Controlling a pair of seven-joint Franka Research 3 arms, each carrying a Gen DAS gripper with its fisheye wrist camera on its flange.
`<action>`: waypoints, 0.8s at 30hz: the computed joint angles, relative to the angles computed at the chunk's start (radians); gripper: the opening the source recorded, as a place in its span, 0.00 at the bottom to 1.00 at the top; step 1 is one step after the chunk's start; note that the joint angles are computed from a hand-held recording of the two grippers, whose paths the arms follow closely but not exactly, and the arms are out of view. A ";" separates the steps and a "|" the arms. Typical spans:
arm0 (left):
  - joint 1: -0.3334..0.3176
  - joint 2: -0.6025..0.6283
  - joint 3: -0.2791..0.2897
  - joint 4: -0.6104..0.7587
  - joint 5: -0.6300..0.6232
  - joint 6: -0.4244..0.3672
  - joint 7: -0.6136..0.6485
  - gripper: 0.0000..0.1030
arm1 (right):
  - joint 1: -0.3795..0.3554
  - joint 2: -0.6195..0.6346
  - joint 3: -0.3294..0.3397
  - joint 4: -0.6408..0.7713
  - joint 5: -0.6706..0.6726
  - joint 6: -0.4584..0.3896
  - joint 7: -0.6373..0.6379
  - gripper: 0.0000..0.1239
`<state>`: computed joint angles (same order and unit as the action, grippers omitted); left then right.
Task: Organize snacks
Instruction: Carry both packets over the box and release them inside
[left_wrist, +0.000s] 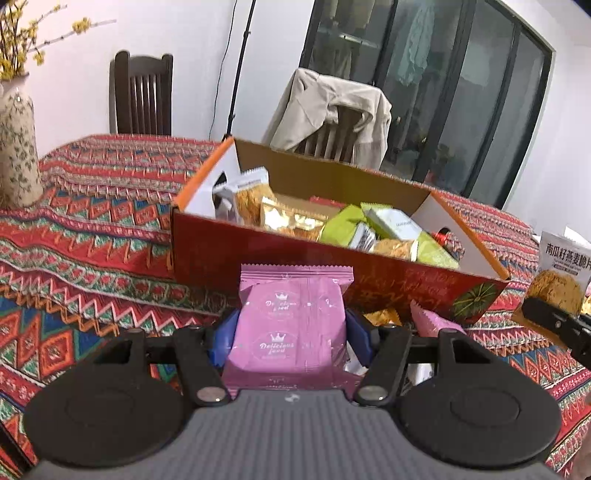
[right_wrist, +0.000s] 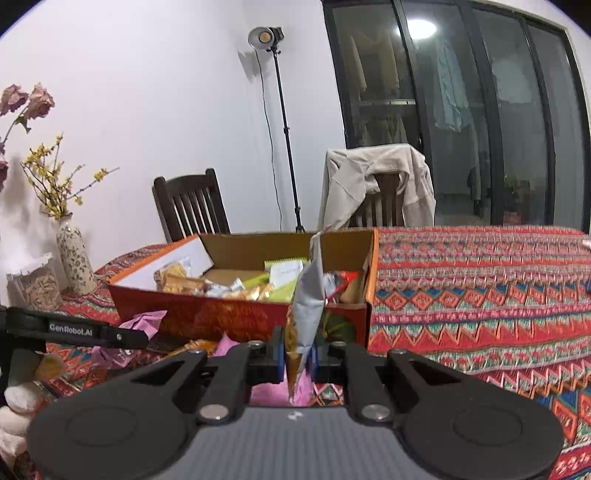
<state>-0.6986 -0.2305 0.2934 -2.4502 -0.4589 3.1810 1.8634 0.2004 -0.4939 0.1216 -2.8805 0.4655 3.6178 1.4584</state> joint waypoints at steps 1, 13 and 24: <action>0.004 -0.005 -0.005 -0.002 0.003 0.006 0.000 0.61 | -0.011 -0.004 0.013 0.006 0.008 -0.005 -0.009 0.10; 0.006 -0.016 0.012 0.024 0.169 0.042 -0.088 0.61 | -0.067 -0.011 0.066 0.092 0.036 -0.053 -0.091 0.10; 0.004 0.066 0.010 0.156 0.183 0.041 -0.084 0.61 | -0.127 0.066 0.119 0.223 0.079 -0.080 -0.164 0.10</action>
<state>-0.6944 -0.1643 0.3031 -2.2938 -0.2761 3.2224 1.7790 0.0731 -0.4283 0.2405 -2.6576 0.5445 3.5382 1.2940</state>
